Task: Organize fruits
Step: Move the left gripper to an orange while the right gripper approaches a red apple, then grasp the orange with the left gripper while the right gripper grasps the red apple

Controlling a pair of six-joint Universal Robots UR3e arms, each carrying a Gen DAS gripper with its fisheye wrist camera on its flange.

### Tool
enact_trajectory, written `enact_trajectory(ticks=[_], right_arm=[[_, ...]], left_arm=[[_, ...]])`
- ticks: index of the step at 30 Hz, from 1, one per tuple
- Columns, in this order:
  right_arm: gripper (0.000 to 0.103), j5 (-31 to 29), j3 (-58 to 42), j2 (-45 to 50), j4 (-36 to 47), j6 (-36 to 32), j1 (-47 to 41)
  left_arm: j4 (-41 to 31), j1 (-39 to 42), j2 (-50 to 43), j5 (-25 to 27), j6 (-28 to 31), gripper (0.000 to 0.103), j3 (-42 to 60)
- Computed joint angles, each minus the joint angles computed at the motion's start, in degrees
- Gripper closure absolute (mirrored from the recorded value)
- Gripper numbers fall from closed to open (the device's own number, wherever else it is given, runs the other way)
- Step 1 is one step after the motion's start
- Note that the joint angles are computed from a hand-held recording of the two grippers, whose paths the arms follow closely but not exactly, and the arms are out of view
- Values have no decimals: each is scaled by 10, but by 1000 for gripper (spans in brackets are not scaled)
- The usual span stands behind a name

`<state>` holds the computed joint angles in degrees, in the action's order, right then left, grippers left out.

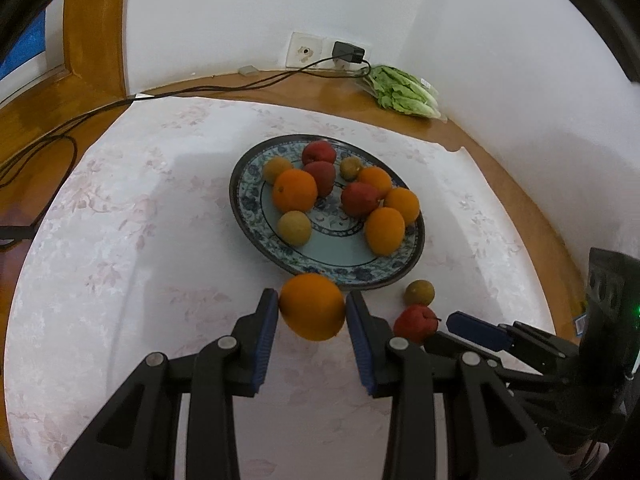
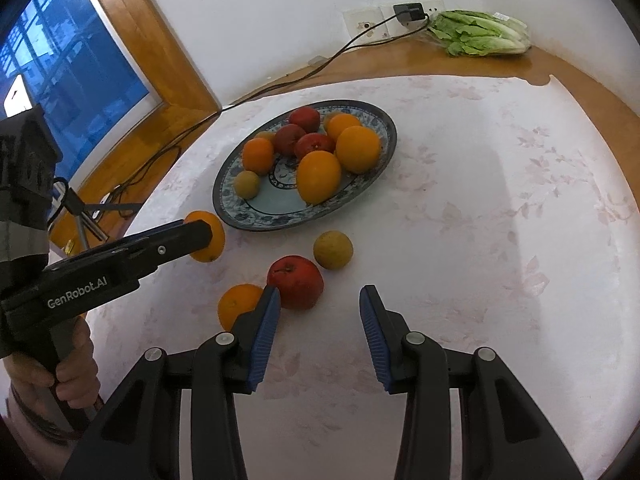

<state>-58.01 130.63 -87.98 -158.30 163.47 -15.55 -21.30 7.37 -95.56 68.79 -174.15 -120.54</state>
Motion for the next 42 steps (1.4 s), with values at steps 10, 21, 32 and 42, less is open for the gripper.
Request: enact_trajectory(ticks=[10,21,32,42], right_arm=[[66,12,8,5,-16,-3,0],[66,17,-13,27,-26,17,10],[71,29,-18,40,-34,21,10],[71,43,-11,22,-19,16,-2]], left_arm=[[0,-3,6,1,1,66,-2],[1,-4,9,6,-2,66,-7],[0,-3,10,8,-4,66,-8],[-2,0,18,10,-3,66,-8]])
